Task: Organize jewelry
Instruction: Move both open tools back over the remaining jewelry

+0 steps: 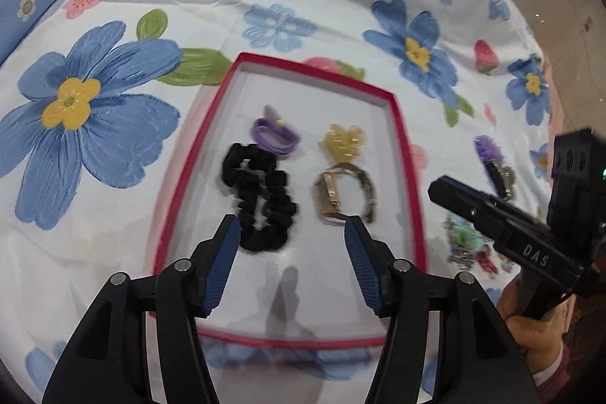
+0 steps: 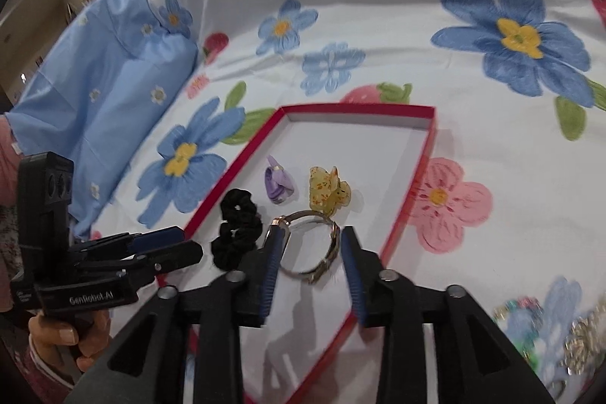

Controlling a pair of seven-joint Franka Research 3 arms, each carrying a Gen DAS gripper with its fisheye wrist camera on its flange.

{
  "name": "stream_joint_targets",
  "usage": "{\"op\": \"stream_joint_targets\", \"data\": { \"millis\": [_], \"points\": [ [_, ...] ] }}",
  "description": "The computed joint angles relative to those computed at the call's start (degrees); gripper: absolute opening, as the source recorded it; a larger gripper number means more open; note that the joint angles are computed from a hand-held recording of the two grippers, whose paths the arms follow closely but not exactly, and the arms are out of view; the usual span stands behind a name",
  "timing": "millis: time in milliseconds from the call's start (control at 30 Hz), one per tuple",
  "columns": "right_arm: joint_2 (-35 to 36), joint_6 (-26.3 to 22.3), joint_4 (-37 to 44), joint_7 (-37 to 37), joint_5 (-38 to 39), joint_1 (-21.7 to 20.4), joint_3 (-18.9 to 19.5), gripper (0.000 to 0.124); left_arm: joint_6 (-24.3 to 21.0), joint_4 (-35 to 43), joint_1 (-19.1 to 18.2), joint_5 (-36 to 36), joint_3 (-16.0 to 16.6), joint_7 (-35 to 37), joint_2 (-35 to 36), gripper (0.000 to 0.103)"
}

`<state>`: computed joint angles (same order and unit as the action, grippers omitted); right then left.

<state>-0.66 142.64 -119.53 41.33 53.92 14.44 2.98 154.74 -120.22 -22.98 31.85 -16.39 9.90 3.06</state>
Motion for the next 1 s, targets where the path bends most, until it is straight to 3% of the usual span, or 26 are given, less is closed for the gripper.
{"op": "stream_joint_targets", "data": {
  "millis": [267, 533, 1000],
  "points": [
    [-9.4, 1.4, -9.9, -2.2, 3.3, -2.0, -3.8, 0.041, 0.3, 4.1, -2.8, 1.6, -1.3, -1.0, 2.3, 0.065],
    [-17.2, 3.7, -17.7, -1.1, 1.7, -5.6, -8.1, 0.045, -1.0, 9.2, -6.0, -0.7, -1.7, 2.2, 6.3, 0.066],
    [-22.5, 7.5, -24.6, -0.3, -2.8, -9.5, -12.9, 0.050, -5.1, 21.2, -11.2, -4.1, -1.2, 10.0, 15.8, 0.066]
  ]
}}
